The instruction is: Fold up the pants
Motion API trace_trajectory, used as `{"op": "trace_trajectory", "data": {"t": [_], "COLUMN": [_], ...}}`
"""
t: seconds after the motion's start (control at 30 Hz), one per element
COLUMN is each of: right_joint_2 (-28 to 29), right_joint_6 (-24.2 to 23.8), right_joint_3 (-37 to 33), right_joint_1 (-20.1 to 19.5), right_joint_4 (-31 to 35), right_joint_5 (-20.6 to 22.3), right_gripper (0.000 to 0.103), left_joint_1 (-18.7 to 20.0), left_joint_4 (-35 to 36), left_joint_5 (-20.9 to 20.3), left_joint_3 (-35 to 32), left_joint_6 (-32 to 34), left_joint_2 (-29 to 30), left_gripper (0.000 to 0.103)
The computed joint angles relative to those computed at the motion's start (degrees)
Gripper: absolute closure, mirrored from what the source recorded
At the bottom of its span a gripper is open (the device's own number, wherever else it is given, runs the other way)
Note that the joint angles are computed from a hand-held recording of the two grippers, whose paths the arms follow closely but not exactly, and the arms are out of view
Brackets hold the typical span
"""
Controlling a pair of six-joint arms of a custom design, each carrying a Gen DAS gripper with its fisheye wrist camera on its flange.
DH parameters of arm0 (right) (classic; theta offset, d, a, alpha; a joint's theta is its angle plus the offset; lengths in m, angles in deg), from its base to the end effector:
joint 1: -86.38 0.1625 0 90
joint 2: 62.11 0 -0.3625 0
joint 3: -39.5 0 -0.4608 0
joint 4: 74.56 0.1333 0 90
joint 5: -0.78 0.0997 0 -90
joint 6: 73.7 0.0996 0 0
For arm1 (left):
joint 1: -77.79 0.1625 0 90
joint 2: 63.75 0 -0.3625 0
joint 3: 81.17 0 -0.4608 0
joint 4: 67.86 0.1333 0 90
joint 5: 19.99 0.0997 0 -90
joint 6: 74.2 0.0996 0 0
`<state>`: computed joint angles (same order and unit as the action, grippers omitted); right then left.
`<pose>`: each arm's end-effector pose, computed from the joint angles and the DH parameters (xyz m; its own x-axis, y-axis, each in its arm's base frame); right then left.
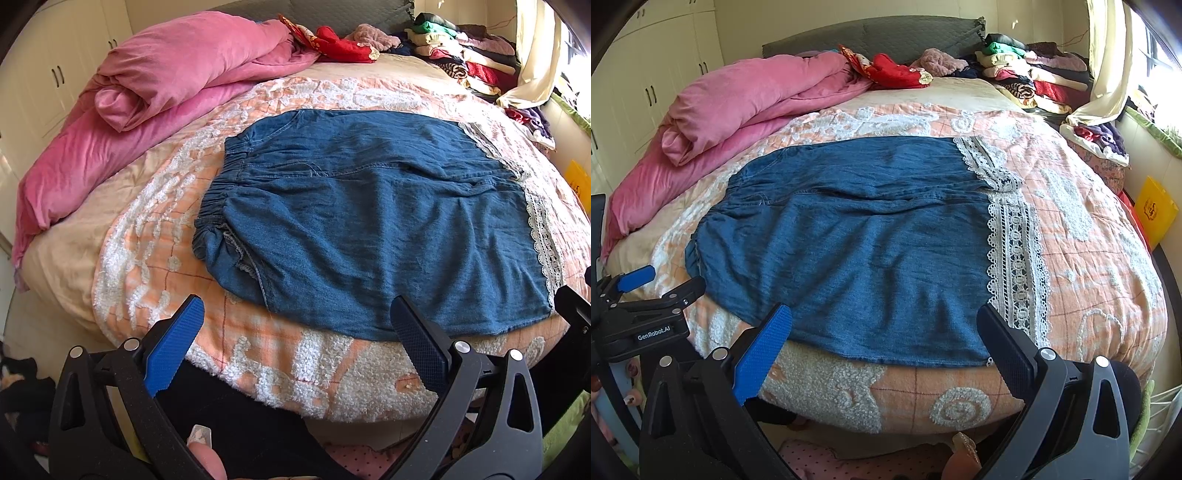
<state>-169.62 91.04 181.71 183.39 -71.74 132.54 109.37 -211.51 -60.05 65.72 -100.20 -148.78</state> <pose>0.0992 -0.2578 0.1216 -0.7569 0.2589 0.6001 -0.2835 0.6972 -0.6584 -0.1784 -0.3556 0.0396 -0.5889 0.3170 -0.7435 0.6509 0.7313 -0.2037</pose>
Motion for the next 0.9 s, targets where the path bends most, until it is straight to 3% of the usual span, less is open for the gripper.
{"op": "trace_trajectory", "data": {"t": [0.4,0.9], "right_joint_2": [2.2,5.9], "right_joint_6": [-0.8,-1.5], "right_joint_3": [-1.0,-4.9], "right_joint_1": [0.3,-0.5], "right_joint_4": [-0.5,0.7], "right_joint_5": [-0.1,-1.4], "right_gripper": [0.004,0.004], "left_joint_1": [0.5,4.8], "left_joint_4": [-0.8,-6.9], "left_joint_5": [-0.1,-0.6], "left_joint_3": [-0.2,-3.0], "left_joint_6": [0.5,5.5], "left_joint_2": [0.4,4.5], "left_gripper": [0.008,0.008]}}
